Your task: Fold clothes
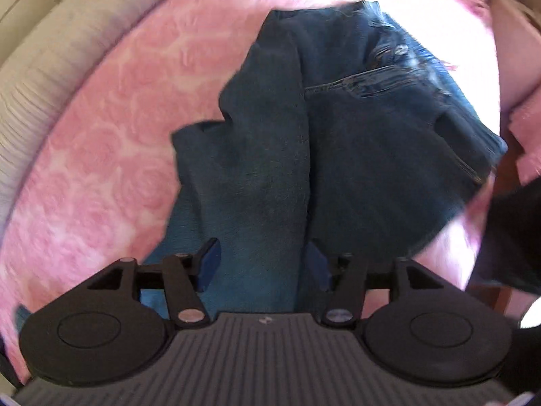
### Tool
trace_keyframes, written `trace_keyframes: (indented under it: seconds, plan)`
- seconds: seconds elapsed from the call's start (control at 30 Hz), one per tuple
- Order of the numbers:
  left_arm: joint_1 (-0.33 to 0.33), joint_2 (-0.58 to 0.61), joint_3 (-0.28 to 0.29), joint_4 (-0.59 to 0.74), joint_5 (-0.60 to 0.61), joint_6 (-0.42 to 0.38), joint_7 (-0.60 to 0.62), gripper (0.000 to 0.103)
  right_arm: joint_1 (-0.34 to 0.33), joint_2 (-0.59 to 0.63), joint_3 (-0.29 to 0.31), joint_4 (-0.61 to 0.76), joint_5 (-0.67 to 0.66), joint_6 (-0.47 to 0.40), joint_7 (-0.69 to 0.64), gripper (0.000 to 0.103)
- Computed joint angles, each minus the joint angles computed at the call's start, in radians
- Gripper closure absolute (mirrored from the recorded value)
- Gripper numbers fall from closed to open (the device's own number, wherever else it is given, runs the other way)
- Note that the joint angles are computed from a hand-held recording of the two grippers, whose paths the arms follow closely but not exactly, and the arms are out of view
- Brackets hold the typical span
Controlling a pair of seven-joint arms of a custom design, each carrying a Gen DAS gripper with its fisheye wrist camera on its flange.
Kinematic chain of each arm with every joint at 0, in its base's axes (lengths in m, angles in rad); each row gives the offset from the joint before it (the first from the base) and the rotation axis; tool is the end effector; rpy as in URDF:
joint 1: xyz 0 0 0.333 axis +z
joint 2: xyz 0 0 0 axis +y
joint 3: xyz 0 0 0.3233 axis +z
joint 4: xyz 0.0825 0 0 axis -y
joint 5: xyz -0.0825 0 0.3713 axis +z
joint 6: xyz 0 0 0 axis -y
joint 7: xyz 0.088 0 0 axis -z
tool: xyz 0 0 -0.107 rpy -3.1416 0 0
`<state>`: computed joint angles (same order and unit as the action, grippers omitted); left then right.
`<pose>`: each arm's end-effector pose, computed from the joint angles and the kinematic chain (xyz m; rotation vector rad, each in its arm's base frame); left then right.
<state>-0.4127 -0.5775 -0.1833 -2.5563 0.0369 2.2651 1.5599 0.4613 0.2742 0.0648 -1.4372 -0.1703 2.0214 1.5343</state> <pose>0.3141 -0.2181 0.4959 -1.3584 2.5429 -0.2641 0.5808 0.3191 0.5775 -2.5895 1.3533 -0.4207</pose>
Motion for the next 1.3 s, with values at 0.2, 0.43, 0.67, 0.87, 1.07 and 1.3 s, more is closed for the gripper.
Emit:
trace_keyframes:
  seconds: [0.2,0.43,0.67,0.87,1.07,1.3]
  plan:
    - [0.060,0.205,-0.134,-0.020,0.266,0.088,-0.123,0.067,-0.067,-0.152,0.023,-0.304,0.237,0.144,0.032,0.027]
    - [0.129,0.099,-0.009,0.046,0.343,0.017,0.013,0.100,-0.068,-0.236,0.048,-0.439,0.323,0.146,0.099,0.027]
    - [0.358,0.372,-0.005,0.335,0.692,0.113,0.032,0.086,-0.076,-0.313,0.058,-0.500,0.342,0.195,0.144,0.027]
    - [0.314,0.488,-0.013,0.426,0.660,0.213,-0.043,0.058,-0.080,-0.379,0.072,-0.587,0.316,0.224,0.275,0.027]
    - [0.147,0.504,-0.036,0.335,0.077,0.281,0.323,0.047,-0.094,-0.489,0.079,-0.763,0.405,0.355,0.439,0.027]
    - [0.080,0.599,-0.089,0.328,-0.149,0.325,0.437,0.046,-0.105,-0.441,0.079,-0.802,0.430,0.578,0.455,0.027]
